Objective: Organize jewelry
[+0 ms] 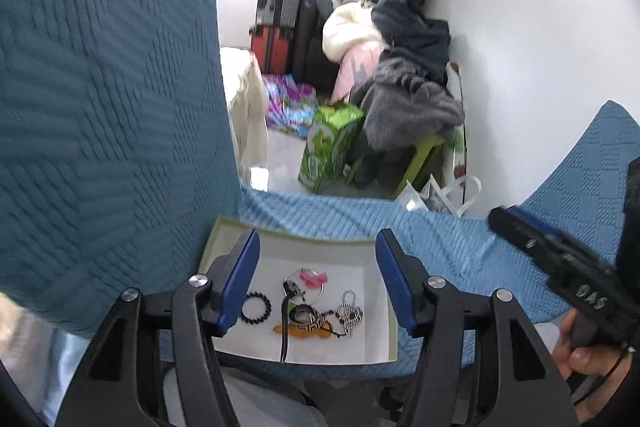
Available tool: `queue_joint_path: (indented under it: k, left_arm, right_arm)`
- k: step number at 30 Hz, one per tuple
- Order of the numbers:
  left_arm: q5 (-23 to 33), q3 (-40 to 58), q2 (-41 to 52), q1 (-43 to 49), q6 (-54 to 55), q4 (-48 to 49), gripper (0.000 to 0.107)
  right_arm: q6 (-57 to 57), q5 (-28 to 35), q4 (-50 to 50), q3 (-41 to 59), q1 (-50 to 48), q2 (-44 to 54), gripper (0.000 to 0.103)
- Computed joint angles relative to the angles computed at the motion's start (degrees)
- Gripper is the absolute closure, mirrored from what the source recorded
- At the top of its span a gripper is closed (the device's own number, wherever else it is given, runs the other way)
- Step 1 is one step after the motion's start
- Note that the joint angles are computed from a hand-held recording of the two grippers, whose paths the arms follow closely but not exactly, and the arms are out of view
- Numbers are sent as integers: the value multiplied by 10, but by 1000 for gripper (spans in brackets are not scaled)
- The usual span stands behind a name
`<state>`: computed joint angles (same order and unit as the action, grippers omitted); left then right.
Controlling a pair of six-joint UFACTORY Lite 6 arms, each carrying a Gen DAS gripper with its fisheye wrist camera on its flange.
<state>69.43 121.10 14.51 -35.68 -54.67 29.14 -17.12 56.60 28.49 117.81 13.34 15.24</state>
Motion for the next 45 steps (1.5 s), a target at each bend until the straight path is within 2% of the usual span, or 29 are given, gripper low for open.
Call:
queue_joint_path:
  k: [3,6,10,13,15,20,28,37,45]
  left_arm:
    - [37,61,15,-29,-1,35,40]
    - [82,121,35,-67,-6,79,29]
    - [124,185,62,-106,-6,119,25]
    - [127,161,48,-129,-22,143,18]
    - [119,119,30,-135,-43,148,12]
    - [94,15,-16,-163,-95,156,9]
    - [96,-72,-56,-207,-152,159,8]
    - [98,-163,-105,-227,-191,145,8]
    - [119,-194,-120,-244,-213,151,8]
  right_arm:
    - [4,15,-11,46,-10,-5,42]
    - [-11,21,5,55,-30,-28,35]
    - [-41,6,29,-1,-51,-89,13]
    - [-57,-6,29,-66,-60,-142,0]
    - [-63,-14,20,-108,-64,-170,0]
    - [-79,-34,21,-223,-88,-242,0]
    - [-89,-36,33,-354,-151,-357,0]
    - [-42,-78,-33,-473,-118,-446,0]
    - [17,-107,-91,-552,-78,-506,0]
